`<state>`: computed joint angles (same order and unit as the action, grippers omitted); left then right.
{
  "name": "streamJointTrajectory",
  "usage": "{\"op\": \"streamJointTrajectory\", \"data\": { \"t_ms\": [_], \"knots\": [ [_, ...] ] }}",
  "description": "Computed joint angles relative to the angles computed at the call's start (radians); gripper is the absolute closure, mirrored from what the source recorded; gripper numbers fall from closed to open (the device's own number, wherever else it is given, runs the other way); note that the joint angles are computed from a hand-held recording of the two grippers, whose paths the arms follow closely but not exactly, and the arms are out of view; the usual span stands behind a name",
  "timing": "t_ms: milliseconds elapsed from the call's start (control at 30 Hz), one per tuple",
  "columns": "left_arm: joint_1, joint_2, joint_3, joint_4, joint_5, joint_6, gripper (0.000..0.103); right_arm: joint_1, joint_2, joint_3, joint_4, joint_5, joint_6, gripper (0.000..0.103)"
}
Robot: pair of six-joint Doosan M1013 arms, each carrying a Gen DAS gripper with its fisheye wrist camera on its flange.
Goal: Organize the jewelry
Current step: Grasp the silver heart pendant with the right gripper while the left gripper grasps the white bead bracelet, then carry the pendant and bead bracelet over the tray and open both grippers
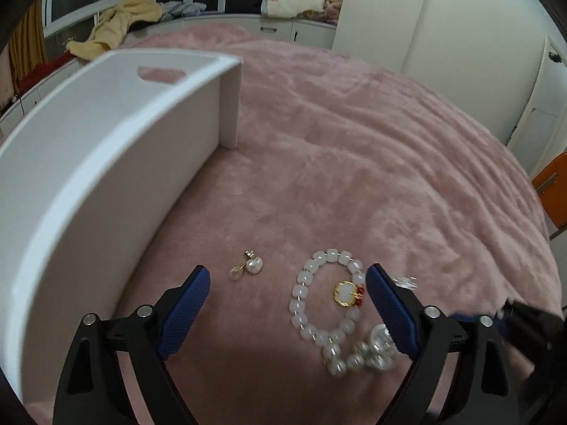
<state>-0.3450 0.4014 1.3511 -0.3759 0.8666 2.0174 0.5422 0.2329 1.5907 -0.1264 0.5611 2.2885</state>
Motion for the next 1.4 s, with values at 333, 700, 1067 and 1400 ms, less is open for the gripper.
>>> {"op": "streamJointTrajectory", "data": {
  "t_ms": [333, 700, 1067, 1400],
  "knots": [
    [-0.014, 0.032, -0.013, 0.107, 0.007, -0.081, 0.057, -0.018, 0.043, 0.0, 0.057, -0.034, 0.027, 0.073],
    [0.016, 0.021, -0.019, 0.055, 0.047, -0.077, 0.088, -0.014, -0.009, 0.051, 0.056, -0.094, 0.074, 0.075],
    [0.023, -0.013, -0.004, 0.034, 0.032, -0.054, 0.088, -0.014, -0.062, 0.103, -0.016, -0.148, 0.21, 0.075],
    [0.031, -0.048, -0.014, 0.01, 0.017, -0.025, 0.088, -0.011, -0.078, 0.086, -0.099, -0.123, 0.256, 0.075]
  ]
}}
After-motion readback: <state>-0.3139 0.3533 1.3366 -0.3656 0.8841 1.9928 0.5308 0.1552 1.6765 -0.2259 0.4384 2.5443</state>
